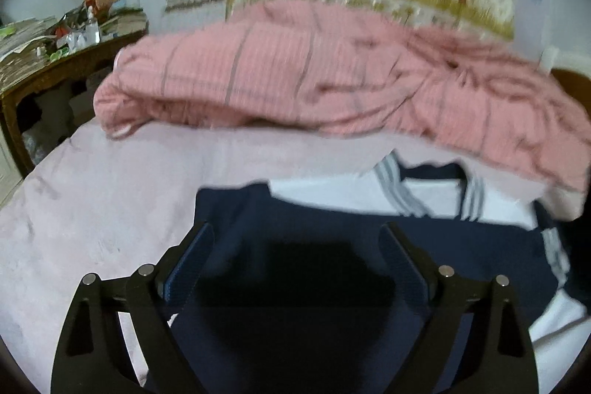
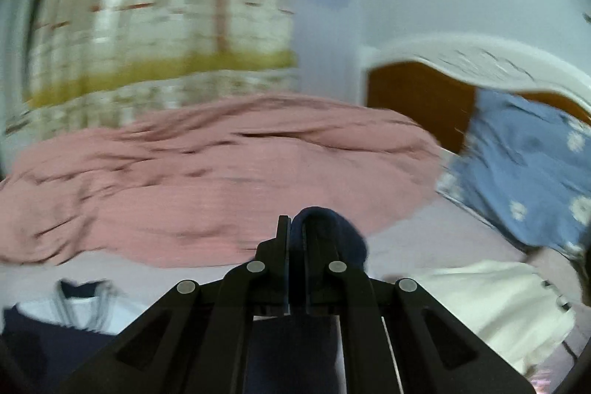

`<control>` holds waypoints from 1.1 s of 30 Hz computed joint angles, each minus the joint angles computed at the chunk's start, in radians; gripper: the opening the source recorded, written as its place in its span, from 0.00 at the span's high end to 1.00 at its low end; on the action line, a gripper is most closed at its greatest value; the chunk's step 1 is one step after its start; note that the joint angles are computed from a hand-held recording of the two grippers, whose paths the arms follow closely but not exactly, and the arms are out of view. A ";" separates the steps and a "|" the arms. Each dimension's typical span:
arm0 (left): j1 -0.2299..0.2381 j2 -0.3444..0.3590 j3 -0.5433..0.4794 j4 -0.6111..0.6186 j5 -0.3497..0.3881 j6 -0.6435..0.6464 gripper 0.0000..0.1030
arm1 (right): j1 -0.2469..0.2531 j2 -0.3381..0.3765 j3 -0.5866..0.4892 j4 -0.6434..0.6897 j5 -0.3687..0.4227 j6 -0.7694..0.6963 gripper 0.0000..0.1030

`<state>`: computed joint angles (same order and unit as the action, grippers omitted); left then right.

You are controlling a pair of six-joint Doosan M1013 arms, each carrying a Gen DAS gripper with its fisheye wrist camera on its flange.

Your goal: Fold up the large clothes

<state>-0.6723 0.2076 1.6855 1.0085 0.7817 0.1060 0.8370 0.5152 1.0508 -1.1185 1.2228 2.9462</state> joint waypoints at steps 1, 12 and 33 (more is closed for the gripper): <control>-0.006 -0.008 0.002 0.020 0.002 -0.014 0.13 | 0.015 0.021 -0.026 0.002 -0.029 0.011 0.94; -0.019 -0.078 0.016 0.060 0.003 -0.059 0.13 | 0.118 0.229 -0.241 0.372 -0.284 -0.192 0.90; -0.086 -0.048 -0.025 -0.054 -0.169 0.187 0.07 | 0.215 -0.023 0.184 0.011 0.308 0.332 0.16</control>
<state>-0.7585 0.1593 1.6607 0.9544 0.6128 0.2932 1.0517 0.4923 1.2349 -1.1070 1.5310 3.2778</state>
